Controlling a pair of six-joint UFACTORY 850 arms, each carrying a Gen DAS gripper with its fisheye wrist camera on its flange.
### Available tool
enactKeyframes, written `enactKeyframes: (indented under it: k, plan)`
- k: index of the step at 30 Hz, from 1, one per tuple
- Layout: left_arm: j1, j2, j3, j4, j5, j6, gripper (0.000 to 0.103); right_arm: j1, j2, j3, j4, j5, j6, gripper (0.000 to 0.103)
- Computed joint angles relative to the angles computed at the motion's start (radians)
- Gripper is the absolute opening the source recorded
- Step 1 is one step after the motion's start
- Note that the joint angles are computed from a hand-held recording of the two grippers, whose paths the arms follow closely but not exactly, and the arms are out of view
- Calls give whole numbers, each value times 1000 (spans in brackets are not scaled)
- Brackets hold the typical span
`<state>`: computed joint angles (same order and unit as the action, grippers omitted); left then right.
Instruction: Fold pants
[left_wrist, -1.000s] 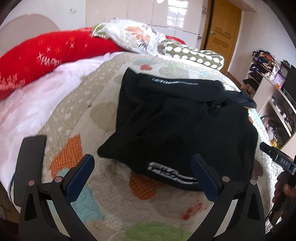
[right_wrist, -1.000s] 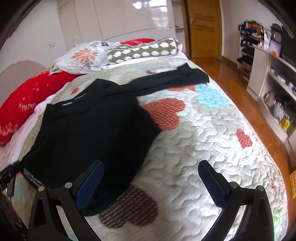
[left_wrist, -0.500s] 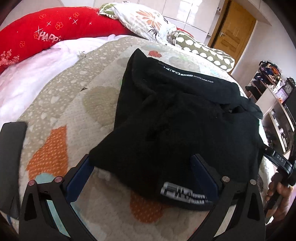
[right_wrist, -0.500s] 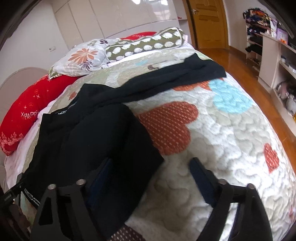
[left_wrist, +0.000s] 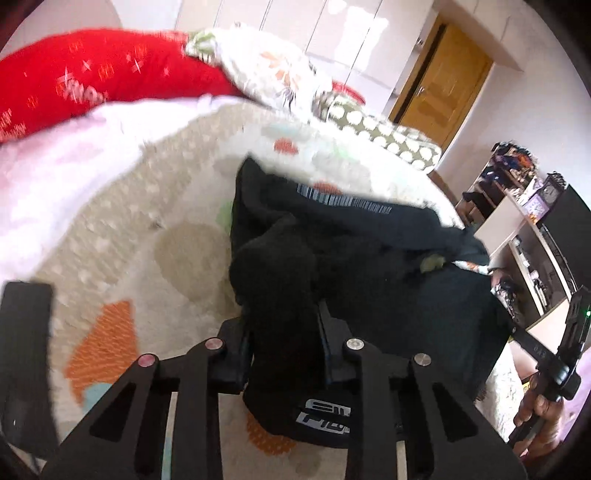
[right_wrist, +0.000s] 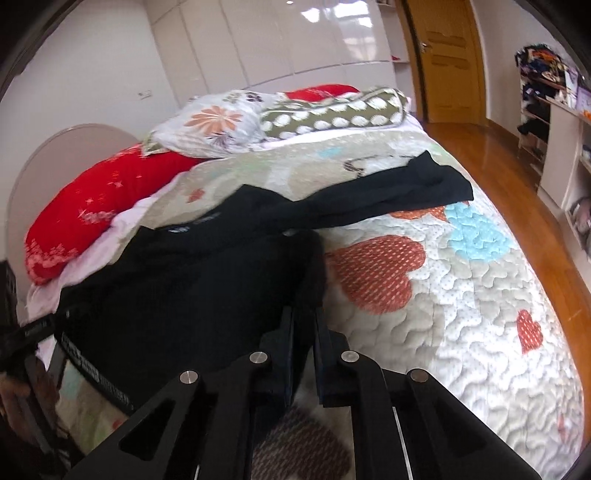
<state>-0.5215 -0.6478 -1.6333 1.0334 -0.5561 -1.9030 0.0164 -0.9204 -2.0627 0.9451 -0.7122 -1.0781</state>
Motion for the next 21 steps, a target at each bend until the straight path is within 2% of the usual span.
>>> enactKeyframes:
  k: [2, 5, 8, 10, 11, 12, 13, 14, 18, 20, 21]
  plan:
    - [-13, 40, 53, 34, -37, -40, 25, -6, 64, 107, 22, 16, -62, 8]
    - [-13, 56, 96, -8, -80, -20, 25, -8, 101, 192, -30, 23, -63, 9]
    - [1, 42, 124, -91, -51, -1, 25, -7, 83, 192, -174, 55, 51, 17]
    - [1, 36, 127, -92, -52, -13, 26, -34, 61, 155, -131, -1, 89, 29]
    - [-2, 34, 125, -80, -61, -24, 26, -41, 61, 148, -117, 7, 98, 37]
    - [-4, 32, 118, -81, -69, -22, 26, -45, 62, 143, -110, 31, 102, 53]
    - [-5, 29, 110, -85, -77, -18, 26, -47, 61, 135, -102, 55, 101, 61]
    - [-5, 29, 106, -90, -80, -13, 26, -49, 52, 117, -90, 68, 100, 61]
    - [-1, 16, 86, -108, -90, 5, 28, -45, -28, -7, -112, 11, 151, 61]
    - [-1, 12, 85, -114, -90, 5, 29, -35, -85, -83, -126, -27, 169, 58]
    - [0, 12, 84, -119, -88, 7, 29, -28, -107, -106, -131, -42, 175, 51]
